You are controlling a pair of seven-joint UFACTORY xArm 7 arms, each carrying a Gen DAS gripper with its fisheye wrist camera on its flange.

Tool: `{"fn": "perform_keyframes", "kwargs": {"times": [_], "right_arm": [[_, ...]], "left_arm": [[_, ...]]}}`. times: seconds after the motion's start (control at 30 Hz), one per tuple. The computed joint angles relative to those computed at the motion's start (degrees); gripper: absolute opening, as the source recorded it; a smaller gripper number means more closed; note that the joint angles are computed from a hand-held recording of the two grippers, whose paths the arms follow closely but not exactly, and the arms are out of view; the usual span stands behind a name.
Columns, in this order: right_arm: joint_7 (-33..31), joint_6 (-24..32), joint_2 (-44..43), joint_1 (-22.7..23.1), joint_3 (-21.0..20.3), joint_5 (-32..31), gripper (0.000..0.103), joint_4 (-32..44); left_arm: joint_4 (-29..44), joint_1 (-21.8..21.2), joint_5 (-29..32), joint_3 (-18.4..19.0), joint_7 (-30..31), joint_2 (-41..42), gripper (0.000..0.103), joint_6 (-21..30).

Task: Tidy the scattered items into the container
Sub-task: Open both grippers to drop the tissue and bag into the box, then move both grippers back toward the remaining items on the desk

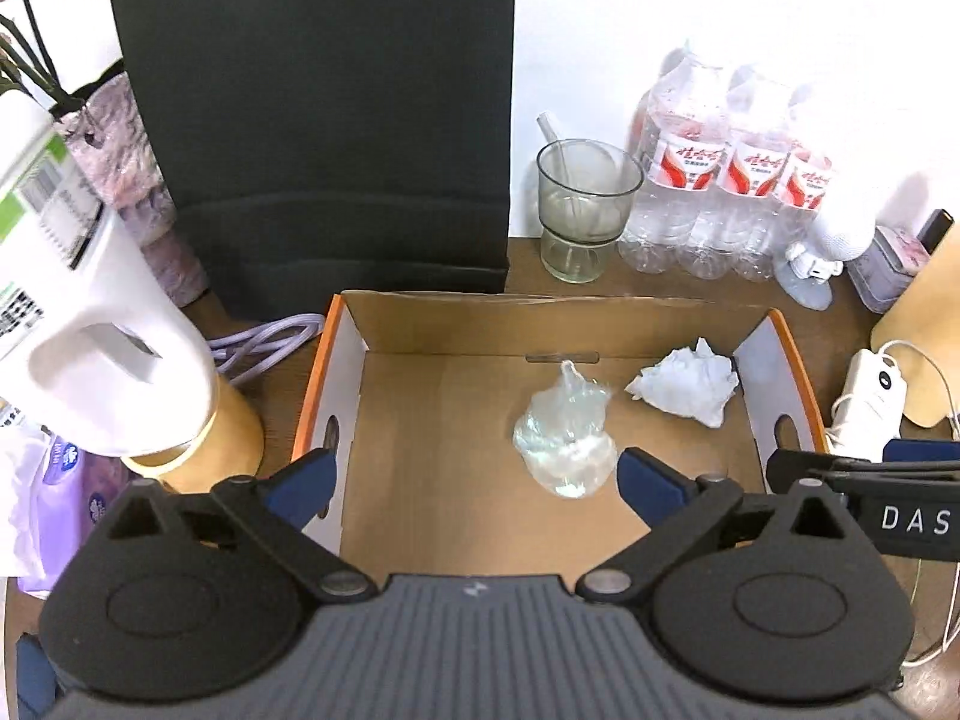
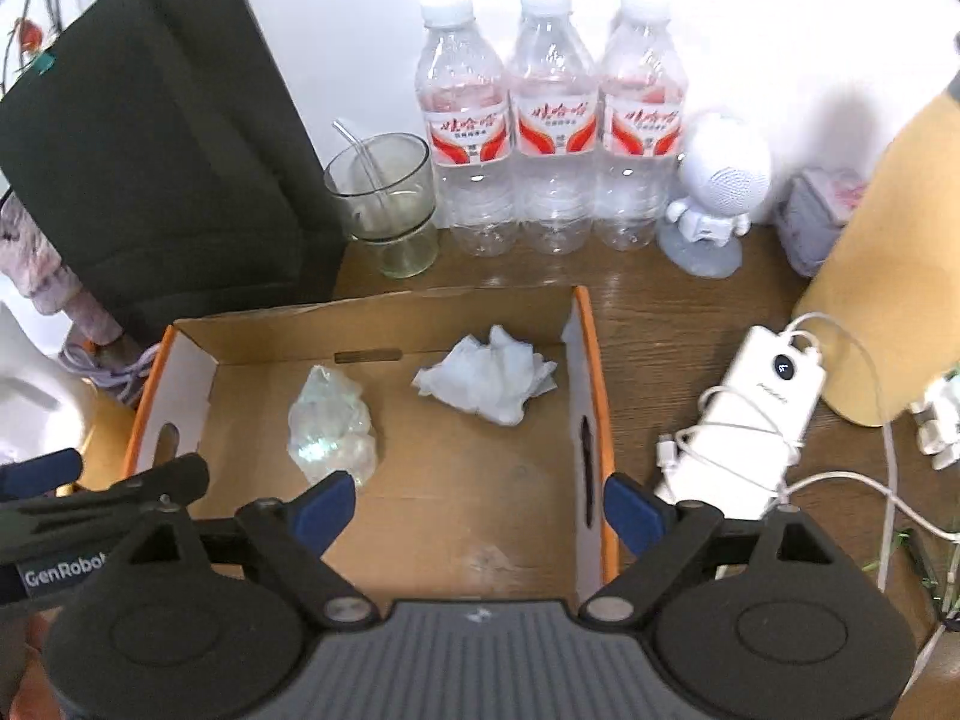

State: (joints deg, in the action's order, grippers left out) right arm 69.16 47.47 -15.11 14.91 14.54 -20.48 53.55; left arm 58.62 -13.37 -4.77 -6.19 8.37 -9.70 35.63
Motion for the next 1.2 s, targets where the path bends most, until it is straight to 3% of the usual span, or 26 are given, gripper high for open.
{"fn": "perform_keyframes", "kwargs": {"times": [0.13,0.3,0.43,0.53,0.73,0.9,1.03,1.1,1.13,1.2], "right_arm": [[3.37,-2.54,-2.78,-0.28,1.75,-3.76,0.09,-3.06],[10.55,-7.53,-4.92,-2.06,5.58,-10.95,0.09,-7.54],[18.48,-8.05,-5.43,-3.3,9.54,-20.49,0.09,-9.01],[26.3,-9.51,-5.74,-3.83,12.01,-27.27,0.091,-10.99],[36.22,-7.17,-6.57,-1.51,13.75,-35.41,0.091,-14.04],[44.73,-2.59,-9.77,1.46,16.99,-40.21,0.091,-16.13],[49.2,6.12,-10.62,4.87,22.04,-43.17,0.095,-16.27],[51.71,9.4,-11.31,7.56,23.88,-43.21,0.099,-16.87],[52.93,10.02,-11.9,9.02,24.32,-43.45,0.102,-17.49],[56.15,13.59,-11.97,11.63,26.98,-42.93,0.103,-17.84]], "left_arm": [[-5.72,-0.63,-5.06,1.54,2.97,-3.88,0.102,-6.62],[-15.21,-1.92,-6.07,2.39,6.16,-8.39,0.103,-20.8],[-21.58,-10.6,-15.4,10.22,12.32,-10.7,0.102,-29.92],[-25.63,-19.51,-20.15,17.78,17.62,-12.09,0.102,-36.45],[-32.73,-28.6,-16.15,25.98,19.39,-16.63,0.102,-46.99],[-40.47,-36.61,-8.88,35.99,18.12,-25.4,0.103,-55.37],[-48.3,-34.55,-3.88,37.58,17.86,-34.81,0.103,-57.57],[-52.86,-32.05,-1.05,38.37,18.4,-41.84,0.103,-55.96],[-54.8,-29.86,-0.31,38.3,17.98,-46.0,0.103,-53.14],[-57.99,-24.72,0.43,39.4,17.92,-55.91,0.103,-42.95]]}}
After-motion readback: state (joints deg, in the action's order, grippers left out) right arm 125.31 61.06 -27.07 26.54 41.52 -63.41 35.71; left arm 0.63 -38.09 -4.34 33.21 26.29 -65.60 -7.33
